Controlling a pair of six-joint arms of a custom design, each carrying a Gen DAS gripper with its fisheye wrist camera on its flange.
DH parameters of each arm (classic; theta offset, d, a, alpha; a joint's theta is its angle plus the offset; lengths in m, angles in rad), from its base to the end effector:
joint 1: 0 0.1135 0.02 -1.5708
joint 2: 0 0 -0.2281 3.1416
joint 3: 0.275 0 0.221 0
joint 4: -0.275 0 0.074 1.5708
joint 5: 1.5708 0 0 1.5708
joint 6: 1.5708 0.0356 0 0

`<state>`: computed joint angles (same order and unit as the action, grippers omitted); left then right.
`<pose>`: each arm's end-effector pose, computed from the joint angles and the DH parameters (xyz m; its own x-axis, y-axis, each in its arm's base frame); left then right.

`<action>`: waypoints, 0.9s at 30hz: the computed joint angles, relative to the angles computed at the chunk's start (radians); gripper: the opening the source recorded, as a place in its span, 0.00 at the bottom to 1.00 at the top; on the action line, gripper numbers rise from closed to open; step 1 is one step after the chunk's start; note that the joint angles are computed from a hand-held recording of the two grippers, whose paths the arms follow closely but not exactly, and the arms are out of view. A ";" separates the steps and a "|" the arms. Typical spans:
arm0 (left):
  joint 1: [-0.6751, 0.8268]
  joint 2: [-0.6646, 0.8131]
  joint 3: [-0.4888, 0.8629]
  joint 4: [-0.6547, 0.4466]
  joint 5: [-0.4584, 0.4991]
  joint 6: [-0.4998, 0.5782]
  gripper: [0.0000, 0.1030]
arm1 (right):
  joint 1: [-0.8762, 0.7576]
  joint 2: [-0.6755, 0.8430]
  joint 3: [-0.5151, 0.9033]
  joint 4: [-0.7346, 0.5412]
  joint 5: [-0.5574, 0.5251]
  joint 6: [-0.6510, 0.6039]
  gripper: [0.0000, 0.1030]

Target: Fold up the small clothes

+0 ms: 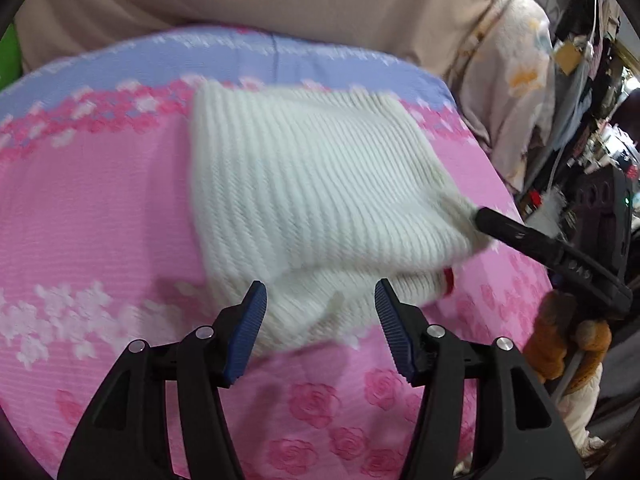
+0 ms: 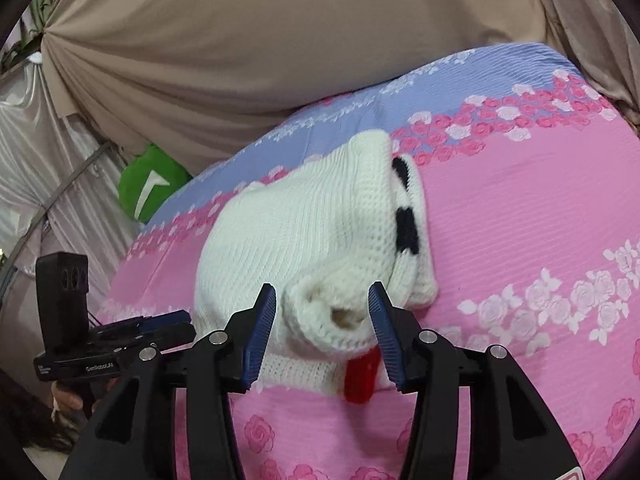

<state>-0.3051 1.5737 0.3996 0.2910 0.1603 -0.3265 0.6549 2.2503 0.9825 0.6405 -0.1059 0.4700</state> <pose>0.2153 -0.0738 0.0843 -0.8242 -0.0724 -0.5617 0.1360 0.9375 -0.3204 0.2933 0.2300 0.0416 -0.7201 0.0148 -0.6937 -0.3897 0.8186 0.4220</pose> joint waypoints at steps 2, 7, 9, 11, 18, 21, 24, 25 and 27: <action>-0.034 0.117 0.024 0.057 -0.016 -0.005 0.53 | 0.021 0.036 0.045 -0.041 0.067 -0.023 0.41; -0.046 0.150 0.026 0.050 -0.140 0.037 0.30 | -0.039 -0.105 -0.231 0.309 -0.150 0.059 0.11; -0.007 0.132 0.017 0.019 -0.111 0.067 0.21 | -0.085 -0.111 -0.318 0.434 -0.228 0.111 0.10; 0.012 0.118 -0.004 0.013 -0.095 0.094 0.19 | -0.084 -0.041 -0.237 0.270 -0.139 0.080 0.10; -0.003 0.065 -0.026 -0.014 -0.092 0.078 0.19 | -0.049 0.010 -0.176 0.161 -0.046 0.079 0.16; 0.006 -0.087 -0.070 -0.062 -0.046 0.067 0.21 | -0.034 -0.106 -0.222 0.140 0.020 0.057 0.27; 0.007 -0.243 -0.081 -0.110 -0.056 0.057 0.34 | -0.061 -0.148 -0.175 0.110 0.009 0.042 0.37; 0.010 -0.257 -0.065 -0.106 -0.066 0.057 0.36 | -0.071 -0.135 -0.133 0.090 -0.002 0.035 0.41; 0.010 -0.208 -0.005 -0.087 -0.095 0.047 0.38 | -0.092 -0.065 0.027 -0.017 -0.015 0.007 0.48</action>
<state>-0.2950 1.3660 0.3941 0.2035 0.0651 -0.2791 0.5630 2.1854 1.0093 0.6235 -0.1210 0.4772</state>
